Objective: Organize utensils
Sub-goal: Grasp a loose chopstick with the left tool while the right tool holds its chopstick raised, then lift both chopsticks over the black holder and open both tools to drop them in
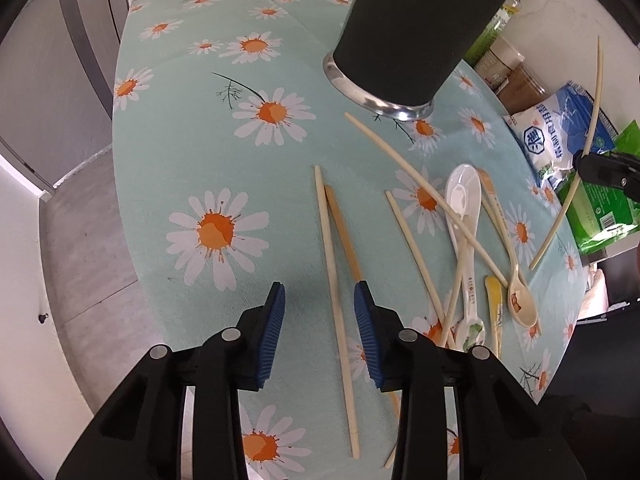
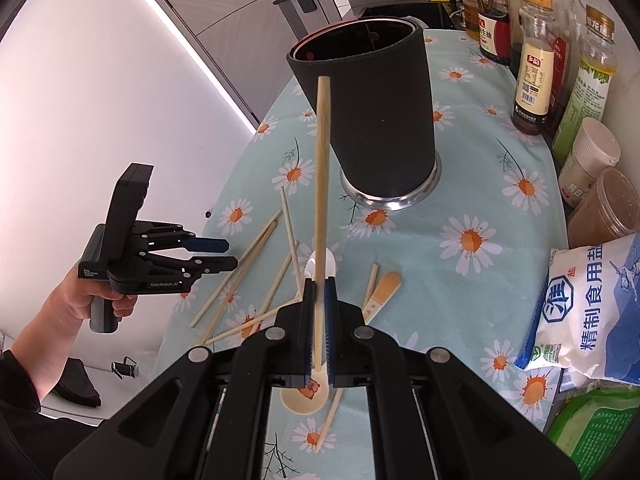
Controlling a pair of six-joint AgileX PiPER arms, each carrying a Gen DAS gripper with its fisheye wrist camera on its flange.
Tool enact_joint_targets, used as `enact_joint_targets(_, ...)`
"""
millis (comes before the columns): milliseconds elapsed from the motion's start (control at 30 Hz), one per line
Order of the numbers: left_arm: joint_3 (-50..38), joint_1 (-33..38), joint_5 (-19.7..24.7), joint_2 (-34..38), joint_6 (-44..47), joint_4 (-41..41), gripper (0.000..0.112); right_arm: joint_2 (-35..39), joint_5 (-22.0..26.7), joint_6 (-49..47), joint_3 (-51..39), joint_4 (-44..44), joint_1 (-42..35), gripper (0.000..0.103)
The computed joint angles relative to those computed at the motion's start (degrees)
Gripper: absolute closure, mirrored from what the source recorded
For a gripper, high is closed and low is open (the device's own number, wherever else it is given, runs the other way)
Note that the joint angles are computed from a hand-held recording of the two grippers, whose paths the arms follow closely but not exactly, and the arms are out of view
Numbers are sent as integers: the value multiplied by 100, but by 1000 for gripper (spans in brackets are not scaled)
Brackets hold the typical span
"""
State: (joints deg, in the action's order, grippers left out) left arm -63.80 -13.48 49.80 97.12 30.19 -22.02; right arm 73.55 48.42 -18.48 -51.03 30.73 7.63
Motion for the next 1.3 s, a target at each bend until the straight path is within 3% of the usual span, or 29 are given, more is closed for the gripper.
enact_joint_targets(233,-43,-481,-128,28,-665,857,82,25,9,-44,-19,44,-33,97)
enact_joint_targets(433,-198,-716,31,96,-1228,1426,86,-53,58,-226,57,222,-172,97)
enact_joint_targets(600,-291,-843,82,136,-1829,1863,101,-110,76,-367,173,358,-236,97)
enact_joint_targets(667,-349,-786,126,176,-1917,1811,106,-113,101,-429,187,407,-267,97)
enact_joint_targets(933,-296,-439,214,141,-1767,1349,108,-58,281,-563,31,436,-335,97)
enact_joint_targets(1300,-458,-171,45,-617,-1745,473,108,28,498,-752,-392,433,-473,97)
